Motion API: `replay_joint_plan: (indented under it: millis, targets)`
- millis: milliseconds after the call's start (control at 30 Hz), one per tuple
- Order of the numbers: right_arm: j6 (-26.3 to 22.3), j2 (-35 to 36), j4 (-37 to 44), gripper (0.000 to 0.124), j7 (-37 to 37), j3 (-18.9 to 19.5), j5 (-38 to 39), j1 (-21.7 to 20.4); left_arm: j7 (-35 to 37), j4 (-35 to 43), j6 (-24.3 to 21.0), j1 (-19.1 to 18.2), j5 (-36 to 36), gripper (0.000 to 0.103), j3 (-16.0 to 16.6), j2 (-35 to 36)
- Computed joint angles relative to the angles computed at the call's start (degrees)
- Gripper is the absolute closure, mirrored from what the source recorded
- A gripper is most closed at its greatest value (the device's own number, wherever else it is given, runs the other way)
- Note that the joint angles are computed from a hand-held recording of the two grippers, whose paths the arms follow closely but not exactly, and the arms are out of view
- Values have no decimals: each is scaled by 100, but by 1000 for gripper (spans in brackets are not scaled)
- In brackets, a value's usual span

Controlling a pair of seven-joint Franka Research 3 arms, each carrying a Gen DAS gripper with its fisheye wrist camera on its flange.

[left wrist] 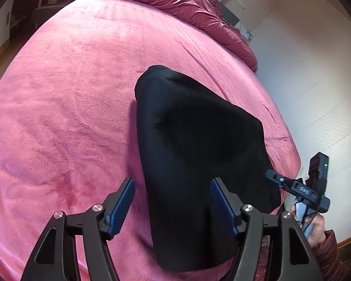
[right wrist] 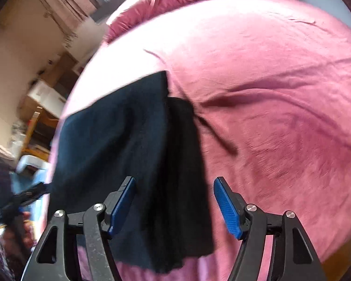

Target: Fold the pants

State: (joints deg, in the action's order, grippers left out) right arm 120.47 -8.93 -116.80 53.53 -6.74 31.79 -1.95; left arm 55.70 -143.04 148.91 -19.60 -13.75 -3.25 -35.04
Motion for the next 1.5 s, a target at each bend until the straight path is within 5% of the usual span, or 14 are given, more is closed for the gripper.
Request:
replay_joint_plan:
  millis: [233, 367, 500, 700, 900, 1033, 1267, 1500]
  targets:
    - [41, -55, -71, 58, 77, -67, 4, -50, 189, -69, -60, -66, -83, 35, 131, 4]
    - [-710, 45, 191, 58, -264, -246, 730, -84, 557, -33, 91, -267, -395, 35, 297, 116]
    - [-688, 269, 378, 56, -378, -62, 511, -55, 841, 149, 138, -345, -700, 35, 379, 408]
    - [-1506, 938, 976, 58, -505, -11, 630, -157, 1301, 332, 29, -400, -1459, 36, 475, 780]
    - [-1748, 932, 1068, 80, -585, 58, 760, -253, 1831, 204, 249, -415, -1845, 63, 380, 648]
    - [-1770, 768, 1166, 83, -712, 102, 916, -176, 2072, 108, 542, -496, -2019, 67, 428, 352]
    - [-1578, 1212, 1933, 83, -591, 407, 1297, 210, 1912, 303, 508, 56, -1122, 67, 474, 89]
    - [-1223, 2233, 3183, 83, -121, 814, 1227, 612, 1795, 781, 236, 721, -418, 66, 672, 573]
